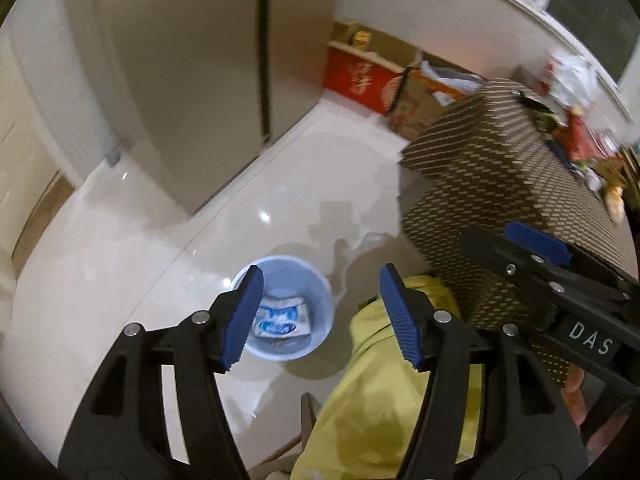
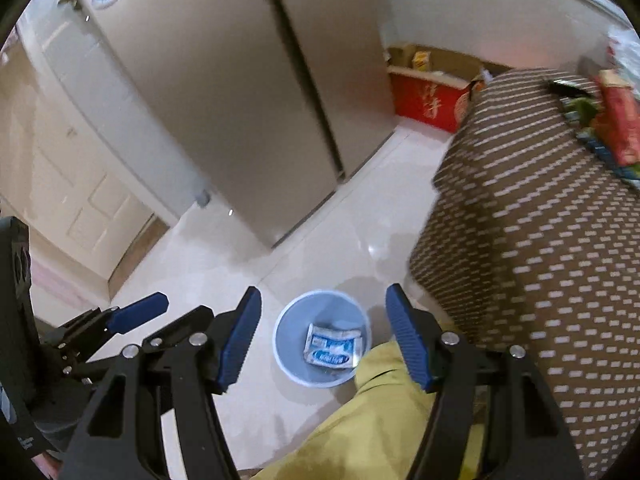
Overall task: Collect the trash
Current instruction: 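Move both open tools back over the table, then grasp the red snack bag with the left tool while the right grasps the orange-and-white bread bag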
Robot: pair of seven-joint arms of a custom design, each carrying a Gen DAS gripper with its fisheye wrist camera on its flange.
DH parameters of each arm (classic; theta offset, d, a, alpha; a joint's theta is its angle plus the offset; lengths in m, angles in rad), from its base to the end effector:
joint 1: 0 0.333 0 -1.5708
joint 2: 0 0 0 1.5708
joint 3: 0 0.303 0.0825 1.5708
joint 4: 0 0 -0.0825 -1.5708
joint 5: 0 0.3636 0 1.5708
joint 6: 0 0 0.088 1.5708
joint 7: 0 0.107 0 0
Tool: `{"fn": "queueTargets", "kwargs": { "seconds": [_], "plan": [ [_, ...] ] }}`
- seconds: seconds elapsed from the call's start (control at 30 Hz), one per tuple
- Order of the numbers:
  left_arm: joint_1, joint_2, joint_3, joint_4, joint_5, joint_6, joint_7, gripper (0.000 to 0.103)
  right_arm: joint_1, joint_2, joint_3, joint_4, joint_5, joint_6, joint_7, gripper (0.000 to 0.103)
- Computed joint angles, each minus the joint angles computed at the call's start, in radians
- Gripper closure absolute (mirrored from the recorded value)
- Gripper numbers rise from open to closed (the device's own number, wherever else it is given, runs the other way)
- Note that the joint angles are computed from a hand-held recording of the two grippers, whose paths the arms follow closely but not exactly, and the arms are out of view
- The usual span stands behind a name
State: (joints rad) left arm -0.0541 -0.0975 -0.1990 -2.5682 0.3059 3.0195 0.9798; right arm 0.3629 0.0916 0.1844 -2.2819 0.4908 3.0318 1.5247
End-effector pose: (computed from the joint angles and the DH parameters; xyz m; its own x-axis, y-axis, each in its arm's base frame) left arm 0.4509 -0.1398 0.3602 0.0117 -0.9949 0.1003 -0.8534 -0.0622 -0.5175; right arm 0.4892 0.2548 0.3862 0.2053 -0.9255 -0.3183 -0.8425 -0.0017 -0.5386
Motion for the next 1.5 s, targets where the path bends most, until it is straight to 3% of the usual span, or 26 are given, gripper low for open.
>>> {"fn": "queueTargets", "kwargs": {
  "seconds": [0.13, 0.3, 0.37, 0.47, 0.73, 1.0, 1.2, 1.33, 1.5],
  "plan": [
    [-0.057, 0.026, -0.011, 0.059, -0.05, 0.009, 0.082, 0.039, -0.023, -0.07, -0.017, -0.071, 0.085, 0.044, -0.043, 0.038],
    [-0.135, 0.088, -0.024, 0.152, -0.167, 0.007, 0.232, 0.031, -0.04, -0.161, -0.09, -0.186, -0.016, 0.109, 0.089, 0.034],
    [-0.159, 0.125, -0.034, 0.208, -0.16, -0.015, 0.252, 0.031, -0.094, -0.198, -0.092, -0.236, -0.111, 0.127, 0.186, 0.033],
    [-0.187, 0.181, -0.051, 0.282, -0.191, -0.028, 0.308, 0.03, -0.259, -0.243, -0.028, -0.291, -0.302, 0.125, 0.371, 0.032],
    [-0.245, 0.352, -0.089, 0.53, -0.263, -0.132, 0.428, 0.024, -0.368, -0.313, -0.124, -0.393, -0.419, 0.14, 0.481, 0.031],
    [-0.32, 0.53, -0.068, 0.804, -0.243, -0.247, 0.436, 0.019, -0.52, -0.315, -0.11, -0.389, -0.538, 0.106, 0.54, 0.027],
    [-0.354, 0.683, -0.056, 1.051, -0.236, -0.307, 0.446, 0.019, -0.474, -0.249, -0.208, -0.31, -0.544, 0.069, 0.48, 0.026],
    [-0.388, 0.791, -0.025, 1.218, -0.225, -0.304, 0.42, 0.019, -0.395, -0.189, -0.281, -0.243, -0.44, 0.046, 0.36, 0.025],
    [-0.423, 0.893, 0.019, 1.377, -0.193, -0.325, 0.377, 0.019, -0.391, -0.119, -0.287, -0.168, -0.363, 0.031, 0.292, 0.025]
  ]
}}
